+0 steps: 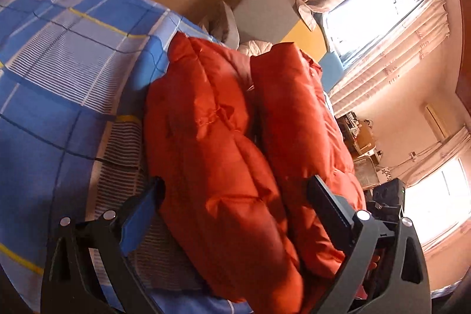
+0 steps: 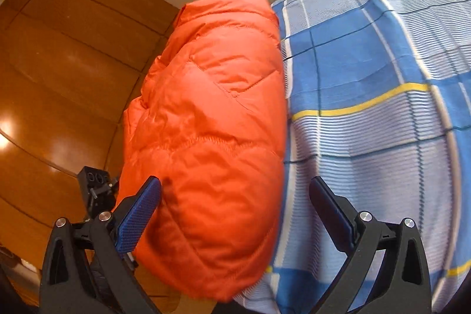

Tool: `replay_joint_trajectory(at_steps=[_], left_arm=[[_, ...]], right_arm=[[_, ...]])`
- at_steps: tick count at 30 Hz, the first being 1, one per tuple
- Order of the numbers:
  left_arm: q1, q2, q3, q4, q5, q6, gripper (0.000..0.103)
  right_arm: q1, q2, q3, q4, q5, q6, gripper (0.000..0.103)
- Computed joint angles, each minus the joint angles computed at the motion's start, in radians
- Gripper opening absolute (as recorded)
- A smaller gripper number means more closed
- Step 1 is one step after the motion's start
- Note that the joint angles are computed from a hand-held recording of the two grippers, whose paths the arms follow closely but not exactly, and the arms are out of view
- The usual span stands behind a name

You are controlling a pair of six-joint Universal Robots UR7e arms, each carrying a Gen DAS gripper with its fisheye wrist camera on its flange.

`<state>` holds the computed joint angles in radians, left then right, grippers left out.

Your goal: Fold large clothes

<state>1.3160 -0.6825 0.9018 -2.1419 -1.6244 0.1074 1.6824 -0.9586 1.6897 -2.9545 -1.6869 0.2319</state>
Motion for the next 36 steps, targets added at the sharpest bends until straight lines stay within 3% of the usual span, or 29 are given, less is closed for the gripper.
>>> replay_joint_trajectory(at_steps=[5, 7, 9, 11, 16, 22, 28, 36], left_arm=[[0.013, 0.051, -0.07, 0.059, -0.02, 0.041, 0.073], [0.02, 0.067, -0.095, 0.08, -0.052, 0.061, 0.056], [0.022, 0.079, -0.107, 0.09, -0.075, 0.09, 0.048], [0.027, 0.085, -0.107, 0.086, -0.107, 0.101, 0.039], [0.033, 0.073, -0.067, 0.035, -0.183, 0.108, 0.022], [0.017, 0.059, -0.031, -0.034, -0.257, 0.102, 0.017], [-0.02, 0.084, -0.059, -0.055, -0.32, 0.121, 0.017], [-0.101, 0.179, -0.175, 0.044, -0.364, 0.188, 0.017]], right_arm=[[-0.011, 0.036, -0.052, 0.036, 0.038, -0.016, 0.1], [-0.018, 0.048, -0.067, 0.056, 0.066, -0.014, 0.098], [-0.025, 0.061, -0.079, 0.068, 0.102, -0.018, 0.094], [-0.024, 0.071, -0.089, 0.069, 0.109, -0.032, 0.087], [-0.007, 0.069, -0.095, 0.066, 0.08, -0.085, 0.051], [0.04, 0.062, -0.094, 0.016, 0.009, -0.162, 0.035], [0.07, -0.007, -0.032, -0.061, -0.045, -0.238, 0.031], [0.073, -0.157, 0.102, -0.174, -0.148, -0.299, 0.03]])
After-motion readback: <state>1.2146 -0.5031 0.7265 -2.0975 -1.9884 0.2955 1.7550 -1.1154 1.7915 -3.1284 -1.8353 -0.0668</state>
